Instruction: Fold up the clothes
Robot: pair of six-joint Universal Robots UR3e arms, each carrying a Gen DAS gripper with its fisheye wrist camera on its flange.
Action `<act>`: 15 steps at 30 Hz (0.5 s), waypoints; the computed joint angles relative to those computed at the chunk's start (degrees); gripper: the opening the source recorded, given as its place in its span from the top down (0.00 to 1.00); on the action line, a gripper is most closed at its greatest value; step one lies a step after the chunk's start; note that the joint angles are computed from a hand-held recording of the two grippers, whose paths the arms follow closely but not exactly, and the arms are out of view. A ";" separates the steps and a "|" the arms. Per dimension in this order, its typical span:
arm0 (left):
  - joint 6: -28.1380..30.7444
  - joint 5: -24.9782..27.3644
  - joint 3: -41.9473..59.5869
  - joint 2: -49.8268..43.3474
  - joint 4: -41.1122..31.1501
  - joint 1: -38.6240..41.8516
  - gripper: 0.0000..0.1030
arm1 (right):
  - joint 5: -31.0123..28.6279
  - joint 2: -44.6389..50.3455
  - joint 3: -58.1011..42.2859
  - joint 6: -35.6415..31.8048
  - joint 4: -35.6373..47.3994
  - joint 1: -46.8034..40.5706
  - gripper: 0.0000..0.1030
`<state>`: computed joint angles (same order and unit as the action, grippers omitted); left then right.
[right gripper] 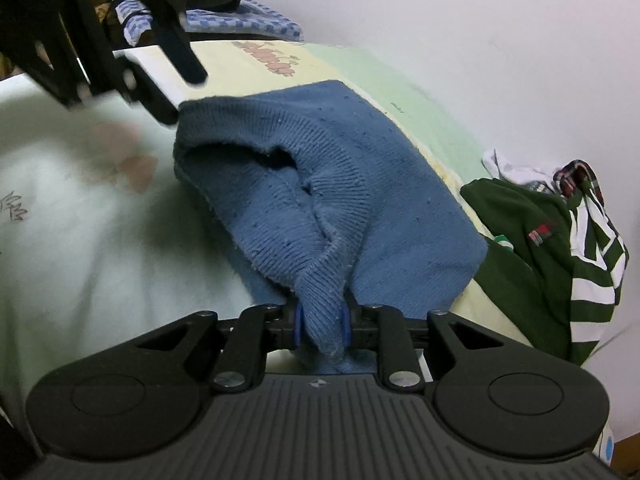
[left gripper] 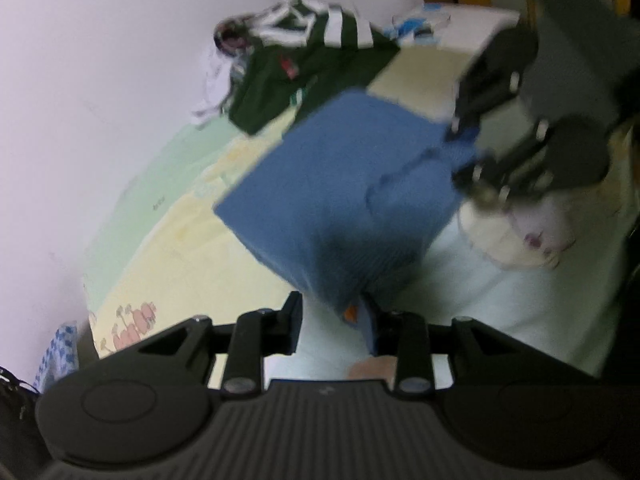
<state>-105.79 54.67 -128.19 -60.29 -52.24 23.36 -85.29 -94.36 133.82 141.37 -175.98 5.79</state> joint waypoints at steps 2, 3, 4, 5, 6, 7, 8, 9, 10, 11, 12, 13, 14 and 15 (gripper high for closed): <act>-5.51 -2.45 2.38 -1.74 1.44 -0.46 0.65 | -0.53 0.41 0.25 1.37 -1.01 0.38 0.79; -9.81 -2.49 3.36 -4.12 4.72 -1.98 0.65 | -0.83 0.61 0.22 2.09 -1.28 0.57 0.79; -14.08 -2.46 4.44 -6.49 7.91 -3.46 0.65 | -1.48 0.79 -0.04 2.77 -1.24 1.05 0.79; -19.05 -0.90 4.68 -9.87 14.14 -6.15 0.65 | -2.17 0.97 -0.33 3.43 -1.14 1.56 0.79; -23.44 1.58 4.62 -13.89 21.44 -9.31 0.64 | -2.86 1.15 -0.63 4.09 -1.04 2.07 0.79; -27.14 5.28 4.57 -18.42 28.85 -12.79 0.64 | -3.50 0.99 -0.85 4.68 -0.57 2.63 0.79; -30.27 9.19 4.95 -23.04 35.40 -16.15 0.64 | -4.14 0.79 -1.07 5.25 -0.06 3.20 0.79; -31.81 11.97 5.91 -26.77 38.24 -18.48 0.64 | -4.47 0.30 -1.17 5.68 0.68 3.51 0.79; -33.01 14.41 7.10 -30.26 40.10 -20.48 0.64 | -4.43 -0.49 -1.14 6.30 1.57 3.62 0.79; -33.62 15.55 7.61 -32.50 41.18 -21.44 0.63 | -4.26 -1.25 -0.99 6.99 2.45 3.65 0.79; -33.74 16.12 7.43 -33.96 42.32 -21.92 0.62 | -4.07 -2.01 -0.84 7.68 3.34 3.67 0.78; -33.60 16.78 6.63 -35.30 44.48 -22.27 0.59 | -4.23 -1.81 -0.52 7.67 3.02 3.83 0.77; -33.22 17.04 5.47 -36.20 47.06 -22.29 0.58 | -4.43 -1.47 -0.17 7.58 2.54 4.02 0.75; -32.78 17.21 4.29 -37.06 49.71 -22.24 0.58 | -3.78 -1.31 0.18 7.14 2.37 3.85 0.65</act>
<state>-138.56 71.88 -123.89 -97.35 -2.53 1.12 -89.07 -95.67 134.01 148.51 -173.61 9.64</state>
